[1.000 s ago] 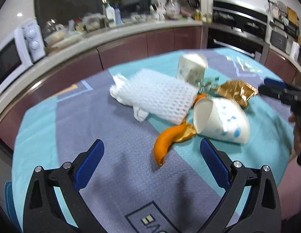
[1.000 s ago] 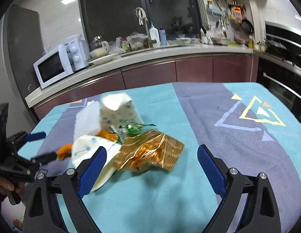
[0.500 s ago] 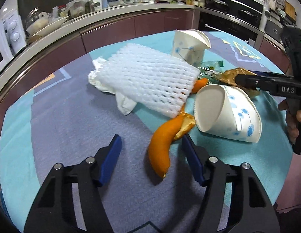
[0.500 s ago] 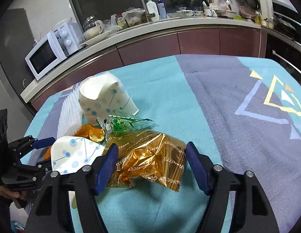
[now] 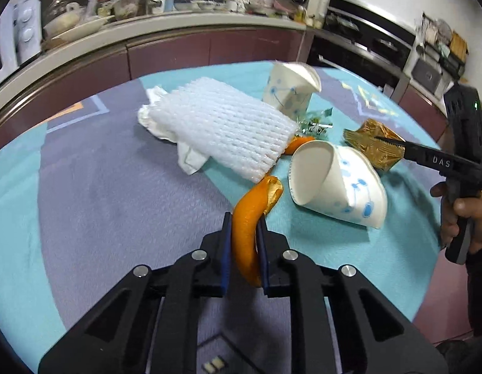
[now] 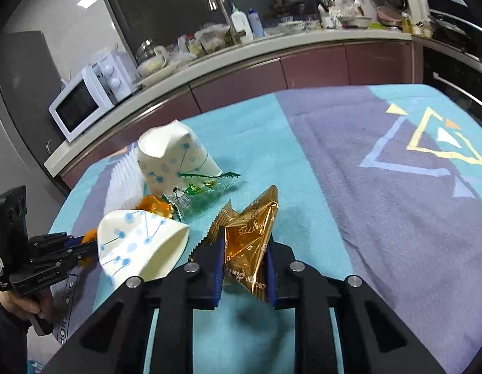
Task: Collect trash
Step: 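Carry the orange peel and gold wrapper over the blue bin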
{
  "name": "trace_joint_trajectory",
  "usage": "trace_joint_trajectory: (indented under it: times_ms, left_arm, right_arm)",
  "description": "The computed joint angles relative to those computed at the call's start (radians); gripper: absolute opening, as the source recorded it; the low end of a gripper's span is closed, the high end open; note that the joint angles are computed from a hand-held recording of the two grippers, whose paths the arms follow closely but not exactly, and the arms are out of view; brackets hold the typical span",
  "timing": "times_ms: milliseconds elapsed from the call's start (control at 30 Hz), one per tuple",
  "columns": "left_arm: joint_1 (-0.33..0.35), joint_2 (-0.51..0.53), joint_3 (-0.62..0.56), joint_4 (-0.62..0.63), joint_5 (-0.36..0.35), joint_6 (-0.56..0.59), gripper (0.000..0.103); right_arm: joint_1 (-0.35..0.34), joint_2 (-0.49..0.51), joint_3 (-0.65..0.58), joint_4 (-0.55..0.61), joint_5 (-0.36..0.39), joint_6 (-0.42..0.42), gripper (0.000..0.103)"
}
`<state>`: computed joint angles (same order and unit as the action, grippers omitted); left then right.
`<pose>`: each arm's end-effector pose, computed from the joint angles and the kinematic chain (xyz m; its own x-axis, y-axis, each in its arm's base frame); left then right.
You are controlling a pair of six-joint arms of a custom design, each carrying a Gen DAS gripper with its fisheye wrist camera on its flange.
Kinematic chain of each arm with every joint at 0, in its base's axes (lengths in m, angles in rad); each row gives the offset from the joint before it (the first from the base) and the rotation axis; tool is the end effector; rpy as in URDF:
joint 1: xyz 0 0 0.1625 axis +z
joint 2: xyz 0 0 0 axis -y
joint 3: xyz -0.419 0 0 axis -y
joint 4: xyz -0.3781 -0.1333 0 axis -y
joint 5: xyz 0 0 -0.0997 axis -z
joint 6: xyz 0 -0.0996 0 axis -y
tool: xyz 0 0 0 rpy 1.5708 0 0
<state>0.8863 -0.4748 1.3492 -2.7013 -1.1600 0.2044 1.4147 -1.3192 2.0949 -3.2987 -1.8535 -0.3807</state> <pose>-0.3305 -0.6787 0.0009 -0.6340 0.6430 -0.4297 0.7561 0.6321 -0.1696 0.0249 -0.5202 0.3293 -0.8814 0.1342 0.4529 -0.2557 0.6707 -0.6963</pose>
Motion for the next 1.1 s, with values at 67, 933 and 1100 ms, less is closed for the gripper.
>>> trace_joint_trajectory:
  times_ms: [67,933,1100]
  left_arm:
    - [-0.010,-0.034,0.068,-0.075,0.026,0.006,0.014]
    - [-0.185,-0.663,0.874,-0.681,0.406,-0.189,0.015]
    - [-0.204,-0.786,0.973,-0.693,0.513,-0.236,0.015]
  right_arm:
    - [0.003,-0.020,0.023,-0.028,0.008,0.000,0.018]
    - [0.349,0.058,0.127,-0.116,0.173,-0.119,0.014]
    - [0.402,0.127,0.089,-0.091,0.189,-0.135,0.014]
